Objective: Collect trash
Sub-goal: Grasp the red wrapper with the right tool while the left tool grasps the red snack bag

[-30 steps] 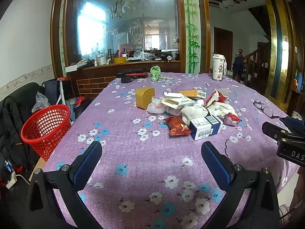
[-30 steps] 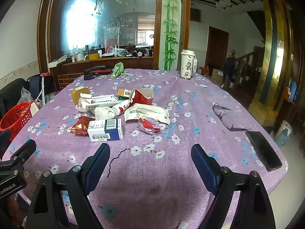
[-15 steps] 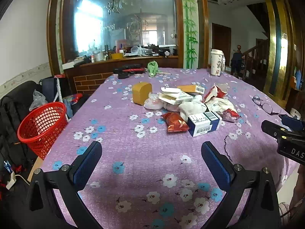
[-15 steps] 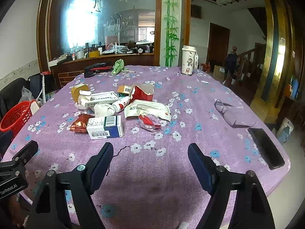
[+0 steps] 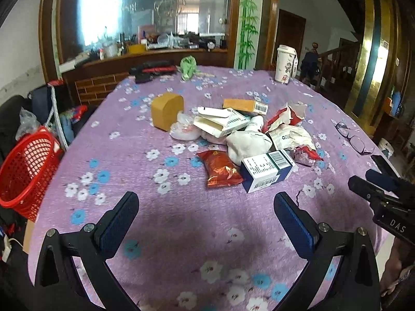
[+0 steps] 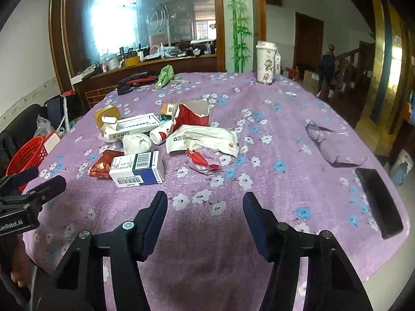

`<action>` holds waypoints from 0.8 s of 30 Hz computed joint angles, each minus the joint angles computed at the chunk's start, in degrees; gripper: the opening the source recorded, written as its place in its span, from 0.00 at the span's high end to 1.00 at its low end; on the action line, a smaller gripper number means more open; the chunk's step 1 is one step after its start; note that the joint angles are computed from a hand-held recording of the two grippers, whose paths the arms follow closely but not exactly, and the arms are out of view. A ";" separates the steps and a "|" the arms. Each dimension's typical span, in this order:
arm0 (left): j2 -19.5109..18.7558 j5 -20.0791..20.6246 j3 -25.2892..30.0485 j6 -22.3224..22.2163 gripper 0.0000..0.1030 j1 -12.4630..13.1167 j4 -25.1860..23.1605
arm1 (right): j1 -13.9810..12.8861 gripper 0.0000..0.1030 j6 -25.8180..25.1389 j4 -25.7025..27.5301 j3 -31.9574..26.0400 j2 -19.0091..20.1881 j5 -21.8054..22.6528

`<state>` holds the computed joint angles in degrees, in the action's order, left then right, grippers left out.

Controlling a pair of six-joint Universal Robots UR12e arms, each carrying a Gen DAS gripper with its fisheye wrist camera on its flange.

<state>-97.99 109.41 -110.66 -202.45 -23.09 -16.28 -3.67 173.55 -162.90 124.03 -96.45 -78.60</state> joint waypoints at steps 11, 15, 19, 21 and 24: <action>-2.92 -5.59 4.33 -2.96 0.19 2.97 -6.93 | 0.44 0.42 -1.28 4.81 -5.00 4.87 2.24; -4.02 -9.28 5.45 -4.13 0.34 4.38 -8.61 | 0.74 0.46 -1.48 5.41 -6.60 6.66 1.44; -5.04 -11.51 6.43 -3.93 0.38 4.87 -9.29 | 0.84 0.50 -1.59 6.68 -7.61 7.82 1.35; -5.72 -11.84 7.19 -2.70 0.38 4.69 -9.92 | 0.93 0.50 -1.79 7.04 -8.12 8.50 1.12; -6.73 -10.86 8.14 -1.55 0.50 4.17 -10.60 | 1.02 0.55 -1.92 7.96 -8.81 9.37 1.15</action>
